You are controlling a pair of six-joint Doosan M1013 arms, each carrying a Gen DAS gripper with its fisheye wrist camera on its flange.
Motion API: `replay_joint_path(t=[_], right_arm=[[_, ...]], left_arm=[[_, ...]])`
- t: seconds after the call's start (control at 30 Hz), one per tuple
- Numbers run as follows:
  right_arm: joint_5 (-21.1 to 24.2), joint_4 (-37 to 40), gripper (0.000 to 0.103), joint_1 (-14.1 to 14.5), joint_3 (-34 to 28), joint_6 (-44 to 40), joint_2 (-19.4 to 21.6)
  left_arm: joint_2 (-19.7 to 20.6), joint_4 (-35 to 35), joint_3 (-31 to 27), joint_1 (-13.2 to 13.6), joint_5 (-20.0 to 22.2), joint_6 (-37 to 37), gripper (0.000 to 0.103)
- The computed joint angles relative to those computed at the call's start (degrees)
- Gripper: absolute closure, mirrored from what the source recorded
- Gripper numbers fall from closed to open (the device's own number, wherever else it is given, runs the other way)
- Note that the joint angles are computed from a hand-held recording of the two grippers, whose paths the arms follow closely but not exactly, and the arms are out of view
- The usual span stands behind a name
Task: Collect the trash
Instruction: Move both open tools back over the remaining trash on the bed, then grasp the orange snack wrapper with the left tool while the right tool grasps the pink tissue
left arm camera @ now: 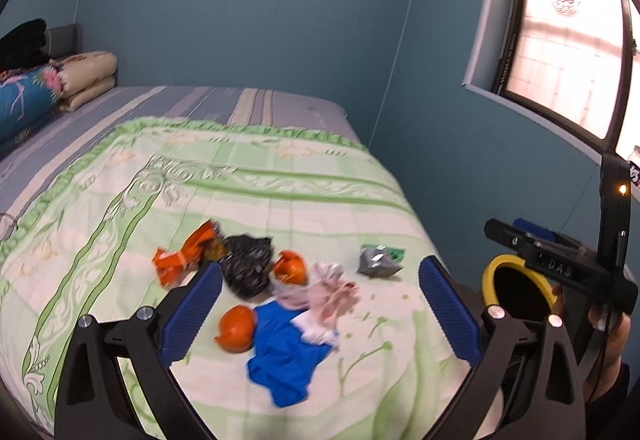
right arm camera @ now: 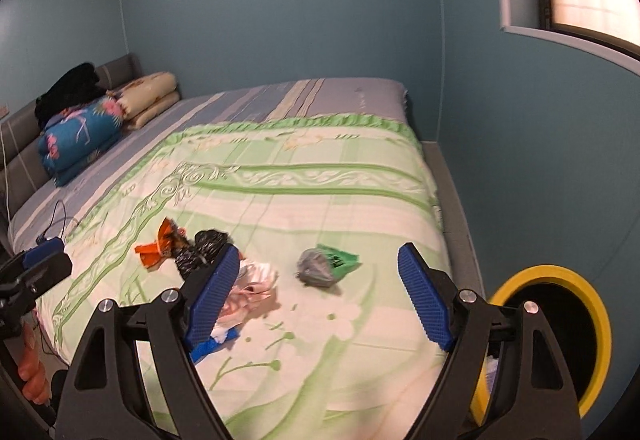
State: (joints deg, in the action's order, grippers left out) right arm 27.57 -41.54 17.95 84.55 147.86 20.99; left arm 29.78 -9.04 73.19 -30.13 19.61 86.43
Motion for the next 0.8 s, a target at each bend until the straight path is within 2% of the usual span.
replay_joint_path(t=[0.33, 0.47, 0.57, 0.8], right_arm=[[-1.25, 16.01, 0.026, -0.15, -4.33, -16.05, 4.71], [-1.97, 19.86, 0.025, 0.0, -5.23, -20.33, 6.19], [-1.79, 23.03, 0.025, 0.05, -6.01, -23.65, 7.19], [-0.66, 29.51, 0.026, 0.0, -7.59, -30.98, 9.4]], left_arm=[[2.8, -0.13, -0.12, 2.54, 3.44, -3.09, 0.008], [4.36, 2.96, -1.42, 3.35, 3.88, -6.68, 0.008], [5.95, 6.12, -3.32, 4.06, 4.32, -9.94, 0.008], [11.58, 10.02, -11.21, 5.83, 9.03, -14.69, 0.008]])
